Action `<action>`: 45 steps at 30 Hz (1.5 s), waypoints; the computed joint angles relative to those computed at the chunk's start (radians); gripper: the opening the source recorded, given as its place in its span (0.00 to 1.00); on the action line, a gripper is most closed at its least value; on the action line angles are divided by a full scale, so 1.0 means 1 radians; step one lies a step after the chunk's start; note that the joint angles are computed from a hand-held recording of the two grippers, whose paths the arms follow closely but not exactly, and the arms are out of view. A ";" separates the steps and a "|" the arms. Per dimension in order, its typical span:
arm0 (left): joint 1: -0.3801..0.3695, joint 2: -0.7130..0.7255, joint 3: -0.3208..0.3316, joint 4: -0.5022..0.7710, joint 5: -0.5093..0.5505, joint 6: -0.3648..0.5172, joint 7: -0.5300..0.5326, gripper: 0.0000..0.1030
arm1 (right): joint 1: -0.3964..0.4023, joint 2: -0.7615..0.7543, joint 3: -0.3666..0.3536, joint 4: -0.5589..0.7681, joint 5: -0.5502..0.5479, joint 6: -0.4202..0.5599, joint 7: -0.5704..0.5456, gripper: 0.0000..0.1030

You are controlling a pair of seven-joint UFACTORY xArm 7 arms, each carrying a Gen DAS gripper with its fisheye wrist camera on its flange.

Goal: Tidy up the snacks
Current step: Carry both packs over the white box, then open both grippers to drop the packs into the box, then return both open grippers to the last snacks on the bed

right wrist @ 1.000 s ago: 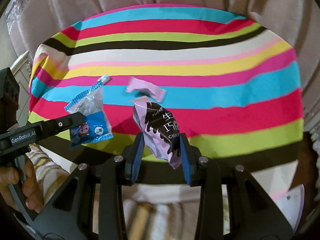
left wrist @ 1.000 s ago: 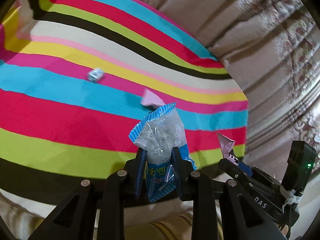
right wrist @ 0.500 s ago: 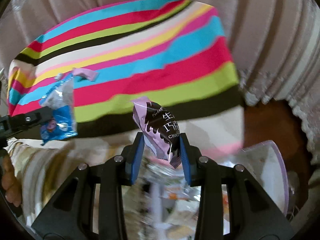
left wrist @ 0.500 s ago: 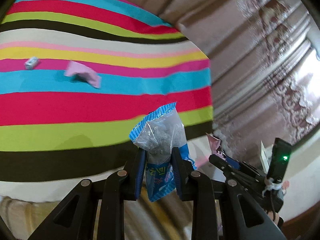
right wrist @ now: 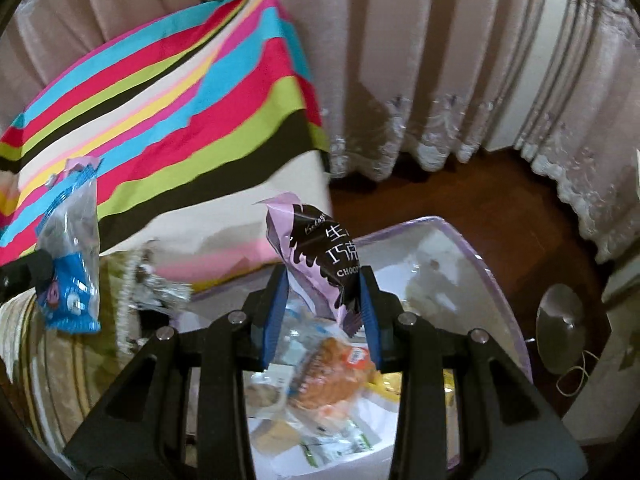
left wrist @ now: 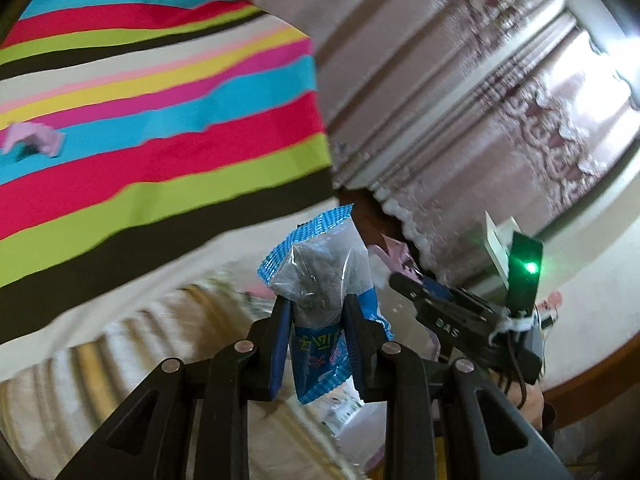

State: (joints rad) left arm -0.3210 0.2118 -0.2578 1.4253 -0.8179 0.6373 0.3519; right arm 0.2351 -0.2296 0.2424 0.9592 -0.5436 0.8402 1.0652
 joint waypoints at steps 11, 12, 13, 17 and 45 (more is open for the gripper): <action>-0.023 0.043 -0.013 0.059 0.059 0.037 -0.033 0.50 | -0.030 -0.033 -0.004 -0.031 -0.010 0.020 0.030 0.52; -0.020 0.040 -0.012 0.054 0.060 0.035 -0.037 0.50 | -0.030 -0.028 -0.004 -0.029 -0.006 0.018 0.029 0.52; -0.025 0.047 -0.009 0.065 0.073 0.029 -0.057 0.50 | -0.028 -0.023 -0.003 -0.026 -0.004 0.016 0.028 0.53; -0.021 0.039 -0.005 0.053 0.092 -0.004 -0.080 0.50 | -0.017 -0.005 0.005 -0.006 -0.009 0.014 0.027 0.64; 0.176 0.002 0.093 -0.051 0.066 -0.115 -0.139 0.50 | 0.184 0.379 -0.067 0.391 -0.038 0.049 -0.072 0.75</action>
